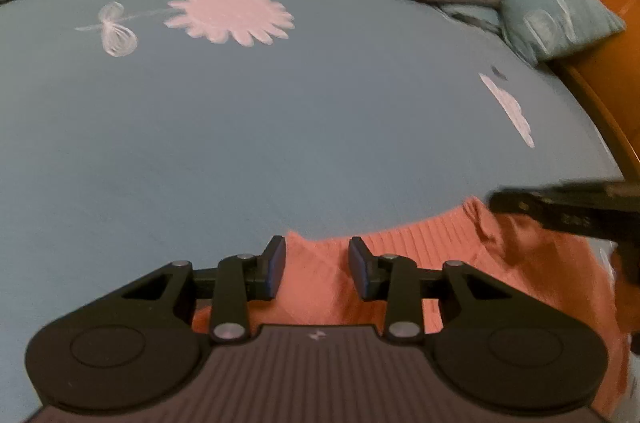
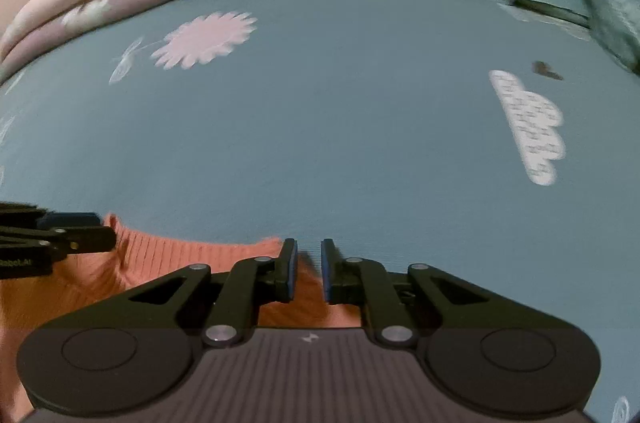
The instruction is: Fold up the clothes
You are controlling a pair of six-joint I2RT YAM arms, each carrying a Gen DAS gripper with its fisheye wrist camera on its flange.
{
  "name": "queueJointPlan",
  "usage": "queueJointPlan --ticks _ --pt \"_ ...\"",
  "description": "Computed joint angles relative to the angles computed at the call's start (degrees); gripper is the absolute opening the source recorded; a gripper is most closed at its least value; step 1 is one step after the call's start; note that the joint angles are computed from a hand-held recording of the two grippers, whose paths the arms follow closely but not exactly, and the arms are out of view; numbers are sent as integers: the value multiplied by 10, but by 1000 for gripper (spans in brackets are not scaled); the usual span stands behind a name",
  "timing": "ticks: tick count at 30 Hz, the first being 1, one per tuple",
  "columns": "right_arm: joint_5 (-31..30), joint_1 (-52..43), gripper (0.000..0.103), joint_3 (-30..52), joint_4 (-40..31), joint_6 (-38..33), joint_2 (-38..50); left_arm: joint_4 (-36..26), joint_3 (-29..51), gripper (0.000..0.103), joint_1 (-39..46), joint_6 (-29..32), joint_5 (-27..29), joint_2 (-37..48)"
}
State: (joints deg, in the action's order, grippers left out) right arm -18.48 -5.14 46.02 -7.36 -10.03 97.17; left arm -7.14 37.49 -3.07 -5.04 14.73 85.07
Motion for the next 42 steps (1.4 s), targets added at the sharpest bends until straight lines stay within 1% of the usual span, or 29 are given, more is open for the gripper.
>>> queueJointPlan --ticks 3,4,6,8,9,11,12,13,14,15,16,17,19,20,22,25,28,32,34,36,39,42 --pt "-55 -26 15 -18 -42 -31 -39 -15 -14 39 13 9 45 -43" --pt "-64 -29 15 -21 -57 -47 -44 -26 -16 41 13 18 61 -49" --pt "-62 -21 15 -31 -64 -80 -39 -44 -16 42 6 38 83 -49" --pt "-35 -4 14 -39 -37 -87 -19 -49 -16 44 -17 57 78 -38" --pt "-35 -2 13 -40 -21 -79 -9 -48 -15 44 -32 61 60 -29" --pt "-43 -1 12 -25 -17 -61 8 -31 -7 42 -50 49 14 6" --pt "-45 0 13 -19 -18 -50 10 -20 -5 45 -51 37 6 18" --pt "-44 0 13 -16 -16 -37 8 -7 -6 45 -47 22 10 23" --pt "-44 0 15 -14 -21 -28 4 -6 -1 44 -46 6 6 28" --pt "-45 -2 18 -12 -29 -23 -2 -15 8 44 -50 -8 0 29" --pt "-44 -4 25 -13 -32 -21 -10 -22 12 44 -54 -20 -3 25" --pt "-41 -8 28 -21 -31 -23 -24 -29 16 44 -60 -29 -8 20" --pt "-36 -24 39 -37 -45 -31 -60 -56 27 45 -84 -35 -30 5" --pt "-38 -35 42 -42 -59 -35 -77 -72 32 45 -93 -37 -39 -3" --pt "-44 -65 54 -50 -88 -49 -111 -110 42 47 -111 -47 -59 -26" --pt "-57 -129 57 -58 -150 -73 -160 -175 55 48 -136 -82 -82 -58" --pt "-64 -182 57 -58 -216 -94 -188 -234 69 49 -158 -114 -94 -88" --pt "-84 -241 61 -66 -297 -137 -229 -301 74 59 -193 -161 -113 -140" --pt "-103 -273 65 -73 -343 -169 -245 -319 53 59 -202 -190 -104 -186" --pt "-110 -292 66 -89 -368 -196 -255 -337 20 60 -216 -228 -102 -242" --pt "-107 -327 66 -123 -393 -242 -276 -364 -41 60 -250 -285 -122 -345" --pt "-93 -364 67 -163 -389 -288 -293 -404 -95 60 -292 -339 -149 -438"
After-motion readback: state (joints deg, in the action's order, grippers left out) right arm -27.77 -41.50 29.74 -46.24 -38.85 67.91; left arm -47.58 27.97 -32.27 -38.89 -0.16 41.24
